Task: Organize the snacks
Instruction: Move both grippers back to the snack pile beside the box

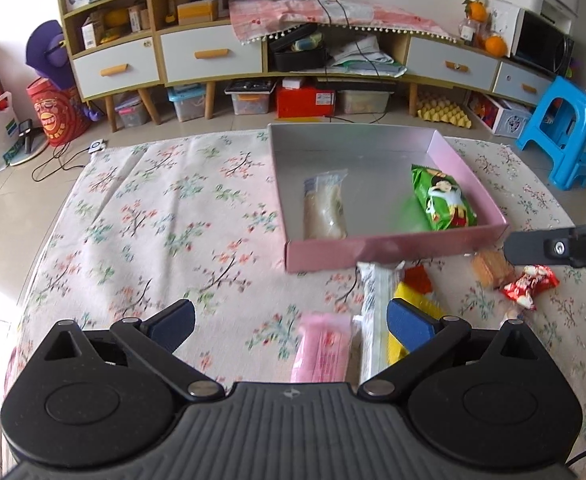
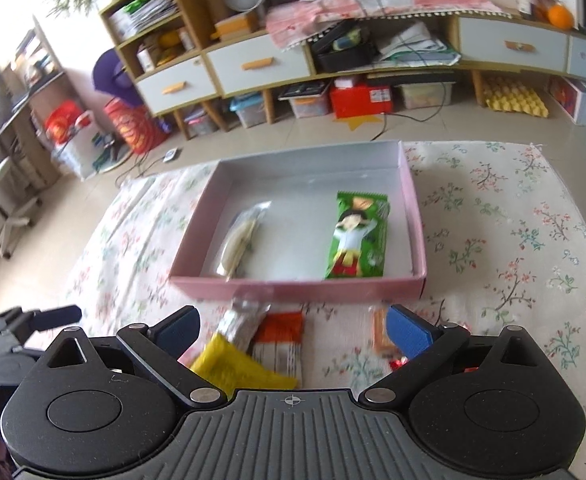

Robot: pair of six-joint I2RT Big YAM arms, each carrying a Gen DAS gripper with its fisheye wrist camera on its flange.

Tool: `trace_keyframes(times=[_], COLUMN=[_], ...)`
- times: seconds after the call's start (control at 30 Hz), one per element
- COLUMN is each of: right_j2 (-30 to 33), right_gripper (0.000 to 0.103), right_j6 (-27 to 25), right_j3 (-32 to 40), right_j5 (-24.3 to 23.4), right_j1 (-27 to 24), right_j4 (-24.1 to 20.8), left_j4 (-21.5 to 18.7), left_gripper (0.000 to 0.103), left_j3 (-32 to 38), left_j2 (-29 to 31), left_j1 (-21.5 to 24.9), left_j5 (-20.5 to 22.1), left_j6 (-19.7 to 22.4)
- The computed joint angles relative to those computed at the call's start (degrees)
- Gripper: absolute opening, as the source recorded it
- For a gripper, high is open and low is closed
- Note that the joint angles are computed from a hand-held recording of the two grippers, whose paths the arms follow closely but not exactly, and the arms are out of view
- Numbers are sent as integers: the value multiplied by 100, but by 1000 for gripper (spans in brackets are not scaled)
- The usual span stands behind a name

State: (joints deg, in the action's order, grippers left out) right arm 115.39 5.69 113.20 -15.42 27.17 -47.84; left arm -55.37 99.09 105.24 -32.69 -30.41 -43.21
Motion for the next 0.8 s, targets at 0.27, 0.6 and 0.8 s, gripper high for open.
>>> trace_keyframes(times=[0.27,0.6,0.8], right_j2=[-228,-296,-292], right_gripper=[101,101,101], right_j6=[-997,-2534,-3209], right_j3=[-500,-956,-1091], right_j5=[-213,-384,-354], right_j1=[27,80,198], right_j4=[-102,-81,61], left_j4=[409,1315,1699], left_gripper=[102,102,102], left_j3=[-795,-1689,-1764], left_j2=[-402,-730,-624], left_j1=[-152,-205,-172], left_j5=[-178,161,443], left_j6=[231,633,1047])
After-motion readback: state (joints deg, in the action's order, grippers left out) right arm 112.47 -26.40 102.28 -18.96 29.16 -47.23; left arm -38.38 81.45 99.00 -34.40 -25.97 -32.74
